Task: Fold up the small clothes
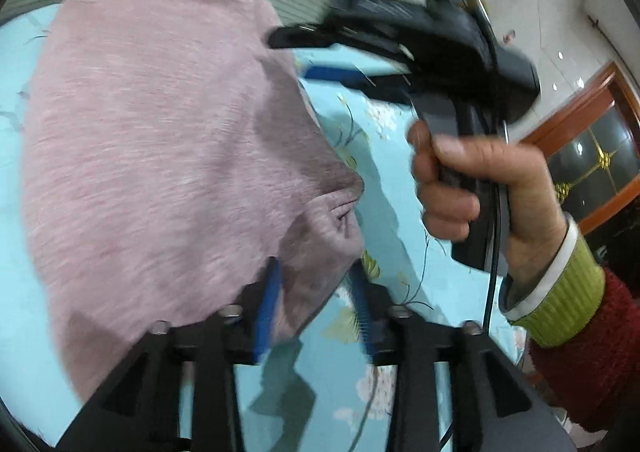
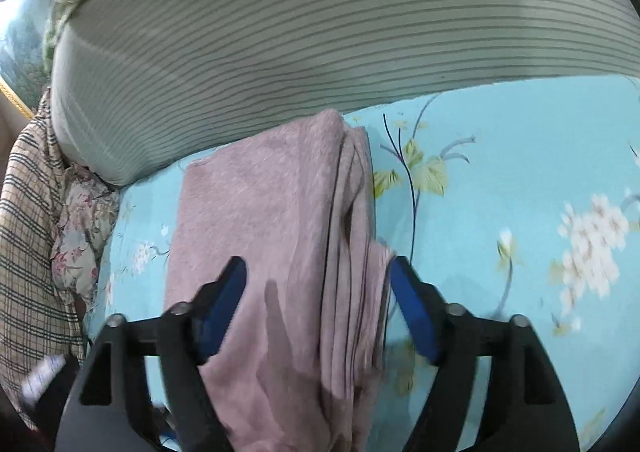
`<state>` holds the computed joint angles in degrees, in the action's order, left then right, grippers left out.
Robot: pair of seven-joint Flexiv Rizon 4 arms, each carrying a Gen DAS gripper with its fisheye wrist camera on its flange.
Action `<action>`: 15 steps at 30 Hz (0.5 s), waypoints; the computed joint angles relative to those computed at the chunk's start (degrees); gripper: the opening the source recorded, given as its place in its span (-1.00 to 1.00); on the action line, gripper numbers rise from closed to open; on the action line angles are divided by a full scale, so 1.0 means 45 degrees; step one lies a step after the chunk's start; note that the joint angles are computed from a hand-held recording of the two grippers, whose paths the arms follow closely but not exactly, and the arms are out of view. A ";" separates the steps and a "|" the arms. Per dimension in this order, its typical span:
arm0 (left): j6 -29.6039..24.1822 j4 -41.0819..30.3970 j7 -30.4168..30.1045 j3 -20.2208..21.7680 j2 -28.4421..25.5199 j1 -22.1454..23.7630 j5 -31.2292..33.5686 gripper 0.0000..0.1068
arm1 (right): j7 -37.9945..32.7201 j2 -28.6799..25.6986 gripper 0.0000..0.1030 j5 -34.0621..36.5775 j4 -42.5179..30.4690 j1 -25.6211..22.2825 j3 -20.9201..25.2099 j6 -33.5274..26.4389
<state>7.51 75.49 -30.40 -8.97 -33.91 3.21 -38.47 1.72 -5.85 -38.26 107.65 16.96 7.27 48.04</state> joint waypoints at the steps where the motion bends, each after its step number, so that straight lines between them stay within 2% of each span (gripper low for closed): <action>1: -0.0023 -0.0121 -0.0063 0.0041 -0.0022 0.0161 -0.0127 -0.05 | 0.0043 0.0036 0.48 0.0127 0.0025 0.0055 0.0078 -0.0041; 3: -0.0041 -0.0508 -0.0312 0.0108 -0.0199 0.0343 -0.0168 -0.01 | 0.0185 0.0237 0.48 0.0611 0.0328 0.0117 0.0268 0.0108; 7: 0.0210 -0.1451 -0.1209 0.0189 -0.0749 0.0678 -0.0209 0.26 | 0.0515 0.0432 0.48 0.1144 0.0906 0.0131 0.0421 0.0808; 10: 0.0301 -0.2887 -0.2340 0.0172 -0.1733 0.0744 0.0104 0.27 | 0.0605 0.0459 0.48 0.1293 0.1231 0.0034 0.0372 0.1527; 13: 0.0326 -0.3595 -0.3199 0.0346 -0.2268 0.0705 0.0323 0.27 | 0.0642 0.0417 0.48 0.1305 0.1515 -0.0129 0.0254 0.2222; 15: 0.0079 -0.4534 -0.3907 0.0072 -0.2747 0.0915 0.0661 0.34 | 0.0787 0.0316 0.48 0.1261 0.1717 -0.0258 0.0135 0.2819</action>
<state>7.87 55.08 -47.98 -8.65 -46.27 7.32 -35.49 5.26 -4.43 -32.58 115.38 15.80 7.88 60.73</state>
